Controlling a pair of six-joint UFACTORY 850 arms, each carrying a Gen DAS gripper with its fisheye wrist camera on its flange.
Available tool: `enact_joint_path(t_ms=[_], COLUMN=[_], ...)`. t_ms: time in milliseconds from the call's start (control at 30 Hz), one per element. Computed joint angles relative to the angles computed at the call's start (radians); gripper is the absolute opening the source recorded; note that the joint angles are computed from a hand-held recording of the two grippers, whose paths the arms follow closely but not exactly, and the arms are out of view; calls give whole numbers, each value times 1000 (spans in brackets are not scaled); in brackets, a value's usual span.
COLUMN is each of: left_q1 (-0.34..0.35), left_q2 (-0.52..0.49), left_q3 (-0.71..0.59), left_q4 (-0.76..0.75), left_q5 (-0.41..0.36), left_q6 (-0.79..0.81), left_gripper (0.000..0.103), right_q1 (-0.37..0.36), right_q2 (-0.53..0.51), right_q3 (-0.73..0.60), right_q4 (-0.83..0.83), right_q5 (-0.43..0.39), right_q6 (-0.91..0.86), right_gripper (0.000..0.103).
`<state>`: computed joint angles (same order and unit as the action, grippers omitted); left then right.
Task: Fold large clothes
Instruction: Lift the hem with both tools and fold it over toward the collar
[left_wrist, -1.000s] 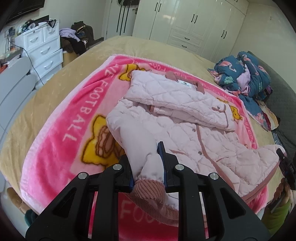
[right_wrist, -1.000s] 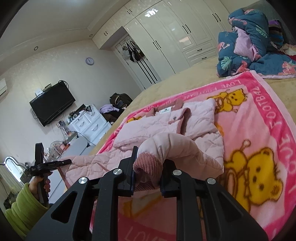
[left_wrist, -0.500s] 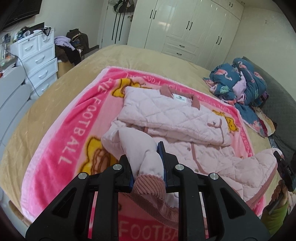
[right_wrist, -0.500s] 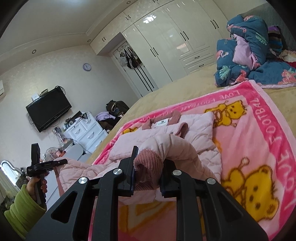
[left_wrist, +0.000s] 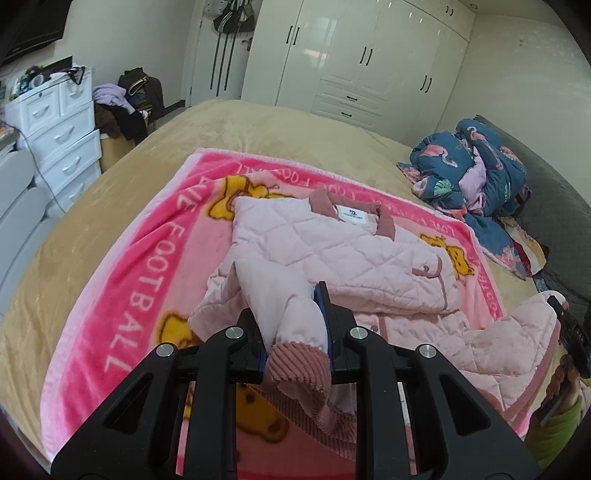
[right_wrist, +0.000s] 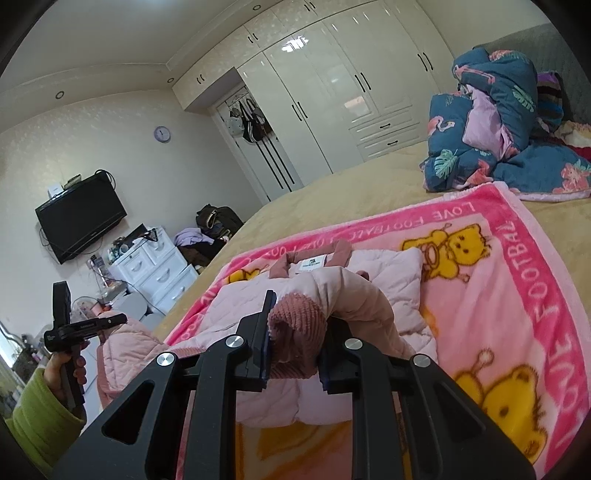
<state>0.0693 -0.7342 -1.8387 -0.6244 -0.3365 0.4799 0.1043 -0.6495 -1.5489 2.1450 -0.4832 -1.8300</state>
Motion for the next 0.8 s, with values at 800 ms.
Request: enact_joint_path(t_ms=[800], left_q1=[43], left_q2=[-190], left_q3=[-290], left_q4=[-50], left_q5=[-66], left_q6=[-13], left_gripper=[14], right_q1=[6], right_q2=[-154], right_q3=[-265], right_q4=[-43], right_q5=[143], right_q6=[155], right_gripper=[18])
